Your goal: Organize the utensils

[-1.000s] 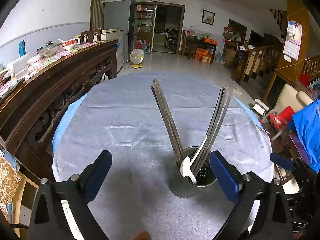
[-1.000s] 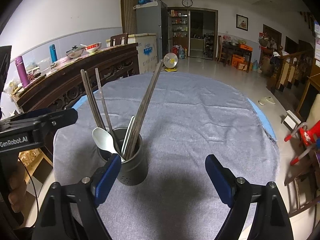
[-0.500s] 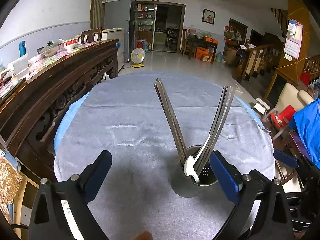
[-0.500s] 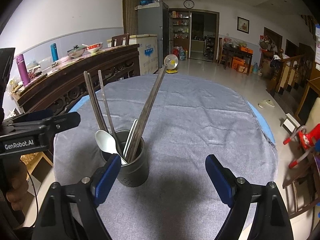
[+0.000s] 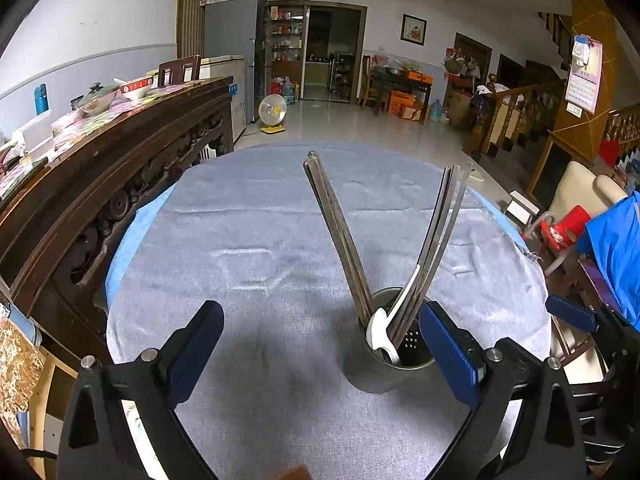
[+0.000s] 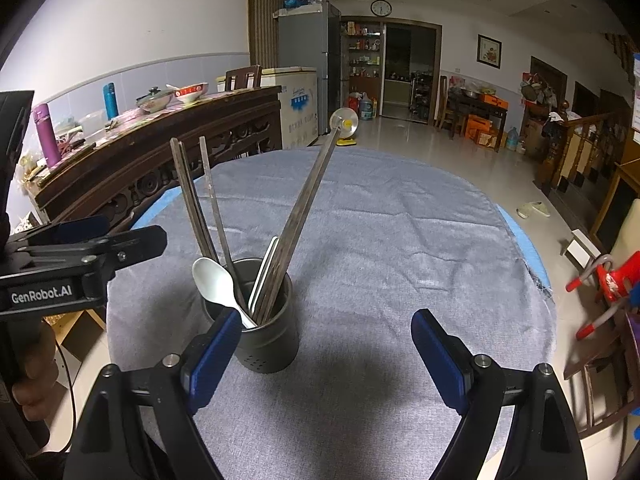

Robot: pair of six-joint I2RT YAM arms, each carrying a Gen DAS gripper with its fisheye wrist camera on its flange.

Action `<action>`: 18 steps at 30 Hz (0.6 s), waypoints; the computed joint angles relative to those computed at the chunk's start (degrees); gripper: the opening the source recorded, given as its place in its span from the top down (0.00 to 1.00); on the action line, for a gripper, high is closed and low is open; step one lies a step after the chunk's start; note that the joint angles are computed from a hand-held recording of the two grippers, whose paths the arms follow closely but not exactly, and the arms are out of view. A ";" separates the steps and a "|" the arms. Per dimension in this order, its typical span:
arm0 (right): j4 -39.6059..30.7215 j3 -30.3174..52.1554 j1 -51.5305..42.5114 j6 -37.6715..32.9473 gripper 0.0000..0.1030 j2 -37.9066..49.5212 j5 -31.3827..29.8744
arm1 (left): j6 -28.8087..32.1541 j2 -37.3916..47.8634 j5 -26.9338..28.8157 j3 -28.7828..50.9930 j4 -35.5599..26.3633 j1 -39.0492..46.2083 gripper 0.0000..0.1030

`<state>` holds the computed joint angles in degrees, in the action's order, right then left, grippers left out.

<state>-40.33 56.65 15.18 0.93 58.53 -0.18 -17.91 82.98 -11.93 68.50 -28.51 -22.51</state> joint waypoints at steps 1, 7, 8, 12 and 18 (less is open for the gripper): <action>0.09 0.02 0.00 0.04 0.13 0.12 -0.06 | 0.02 0.12 -0.01 0.12 -0.05 -0.02 0.05; 0.38 0.05 -0.14 -0.07 0.13 0.52 -0.05 | 0.46 0.53 0.28 0.40 0.12 -0.06 0.05; 0.40 0.08 -0.14 -0.07 0.13 0.63 0.01 | 0.55 0.59 0.29 0.40 0.19 -0.10 0.05; 0.59 0.29 -0.36 -0.15 0.13 1.35 -0.16 | 0.71 0.85 0.70 0.37 0.48 -0.12 0.05; 1.00 0.27 -0.45 0.01 0.13 1.93 -0.28 | 1.16 0.91 1.09 0.16 1.31 -0.16 0.05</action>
<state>-39.33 56.93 14.72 0.94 60.47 -0.45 -16.76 83.90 -10.84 68.66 -27.19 -22.67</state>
